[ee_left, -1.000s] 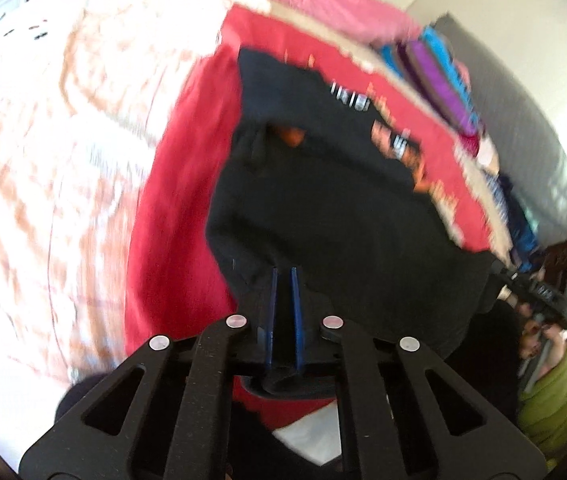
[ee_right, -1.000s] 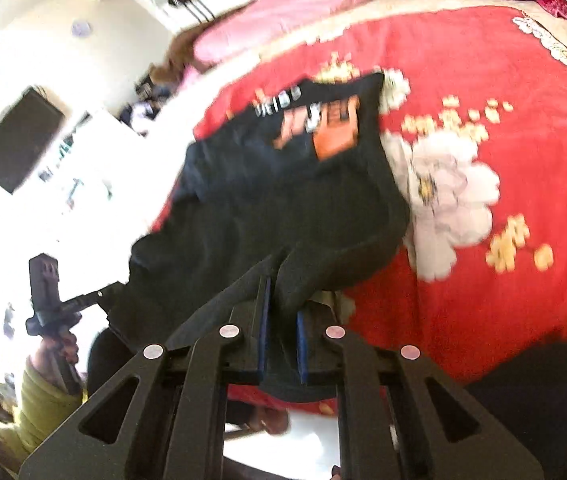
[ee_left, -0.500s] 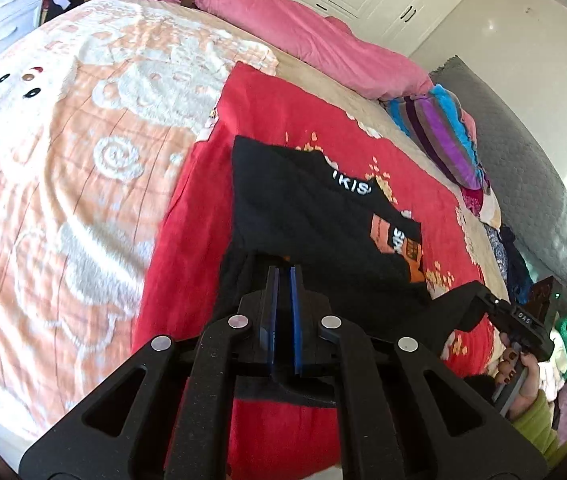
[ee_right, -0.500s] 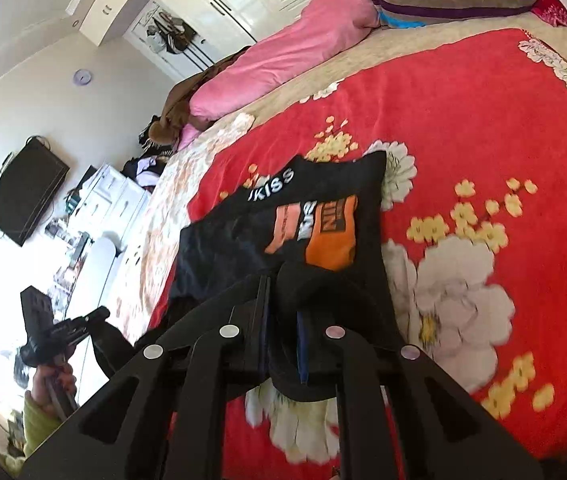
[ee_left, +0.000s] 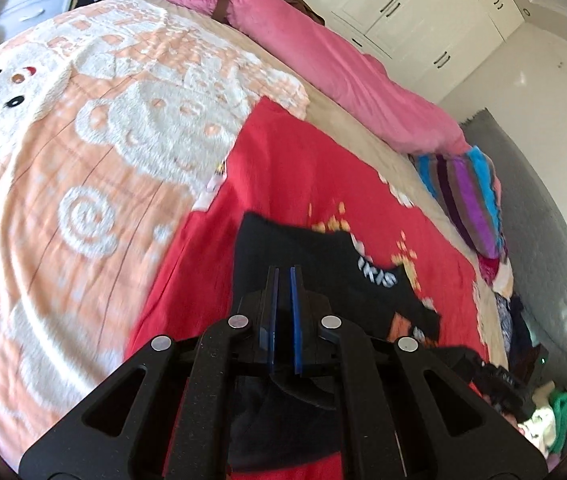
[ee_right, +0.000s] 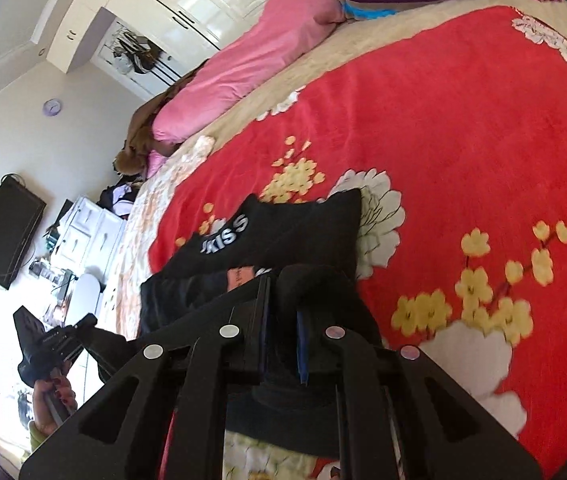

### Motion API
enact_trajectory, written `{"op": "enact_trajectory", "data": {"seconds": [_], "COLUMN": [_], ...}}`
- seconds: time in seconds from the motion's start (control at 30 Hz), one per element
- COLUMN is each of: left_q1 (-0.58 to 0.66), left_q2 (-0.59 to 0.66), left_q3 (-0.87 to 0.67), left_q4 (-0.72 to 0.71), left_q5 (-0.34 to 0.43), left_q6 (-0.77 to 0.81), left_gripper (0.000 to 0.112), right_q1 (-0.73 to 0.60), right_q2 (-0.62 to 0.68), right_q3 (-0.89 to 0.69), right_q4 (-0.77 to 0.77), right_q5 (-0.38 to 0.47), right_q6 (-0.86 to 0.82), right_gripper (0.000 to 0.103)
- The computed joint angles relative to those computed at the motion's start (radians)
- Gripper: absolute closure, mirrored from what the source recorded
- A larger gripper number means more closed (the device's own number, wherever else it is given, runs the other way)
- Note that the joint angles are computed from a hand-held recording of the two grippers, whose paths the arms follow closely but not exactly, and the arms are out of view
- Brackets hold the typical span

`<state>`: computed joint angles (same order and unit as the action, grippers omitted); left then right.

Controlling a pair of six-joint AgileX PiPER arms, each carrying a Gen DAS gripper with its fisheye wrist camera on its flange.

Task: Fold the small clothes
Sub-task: 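Lift the hem with both grippers and fold it toward the collar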

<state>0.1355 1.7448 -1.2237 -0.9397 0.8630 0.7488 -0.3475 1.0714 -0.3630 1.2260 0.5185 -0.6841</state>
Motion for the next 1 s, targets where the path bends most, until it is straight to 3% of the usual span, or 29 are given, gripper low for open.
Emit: {"op": "enact_trajectory", "data": {"seconds": [0.1, 0.23, 0.33, 0.57, 0.7, 0.83, 0.87, 0.9, 0.93, 0.97, 1.0], "left_q1": [-0.060, -0.087, -0.064, -0.002, -0.003, -0.042, -0.047, -0.058, -0.065, -0.080, -0.095], "left_q2": [0.032, 0.054, 0.094, 0.071, 0.052, 0.055, 0.061, 0.069, 0.074, 0.078, 0.081], "left_q3": [-0.001, 0.051, 0.023, 0.005, -0.024, -0.028, -0.030, -0.032, -0.028, -0.025, -0.019], "left_q4": [-0.019, -0.093, -0.110, -0.202, -0.073, 0.041, 0.041, 0.039, 0.038, 0.046, 0.059], "left_q5": [-0.116, -0.210, -0.193, -0.170, -0.175, -0.185, -0.171, -0.155, -0.152, -0.153, -0.162], "left_q6": [0.021, 0.143, 0.153, 0.230, 0.178, 0.151, 0.156, 0.165, 0.173, 0.178, 0.178], "left_gripper": [0.112, 0.111, 0.111, 0.086, 0.066, 0.064, 0.063, 0.061, 0.061, 0.061, 0.060], "right_q1": [0.021, 0.045, 0.001, -0.027, -0.069, -0.071, -0.086, -0.114, -0.132, -0.137, -0.140], "right_q2": [0.118, 0.213, 0.224, 0.221, 0.193, 0.180, 0.192, 0.214, 0.241, 0.235, 0.192], "right_q3": [-0.019, -0.016, -0.008, -0.001, 0.001, 0.001, -0.003, -0.009, -0.016, -0.019, -0.019], "right_q4": [0.099, 0.230, 0.262, 0.288, 0.244, 0.219, 0.217, 0.216, 0.222, 0.203, 0.147], "right_q5": [-0.049, -0.090, -0.047, -0.017, 0.023, 0.021, 0.049, 0.101, 0.151, 0.161, 0.131], "right_q6": [-0.115, -0.258, -0.301, -0.345, -0.316, -0.291, -0.297, -0.318, -0.336, -0.316, -0.255], "right_gripper": [0.093, 0.093, 0.093, 0.088, 0.085, 0.081, 0.071, 0.048, 0.035, 0.016, 0.008]}}
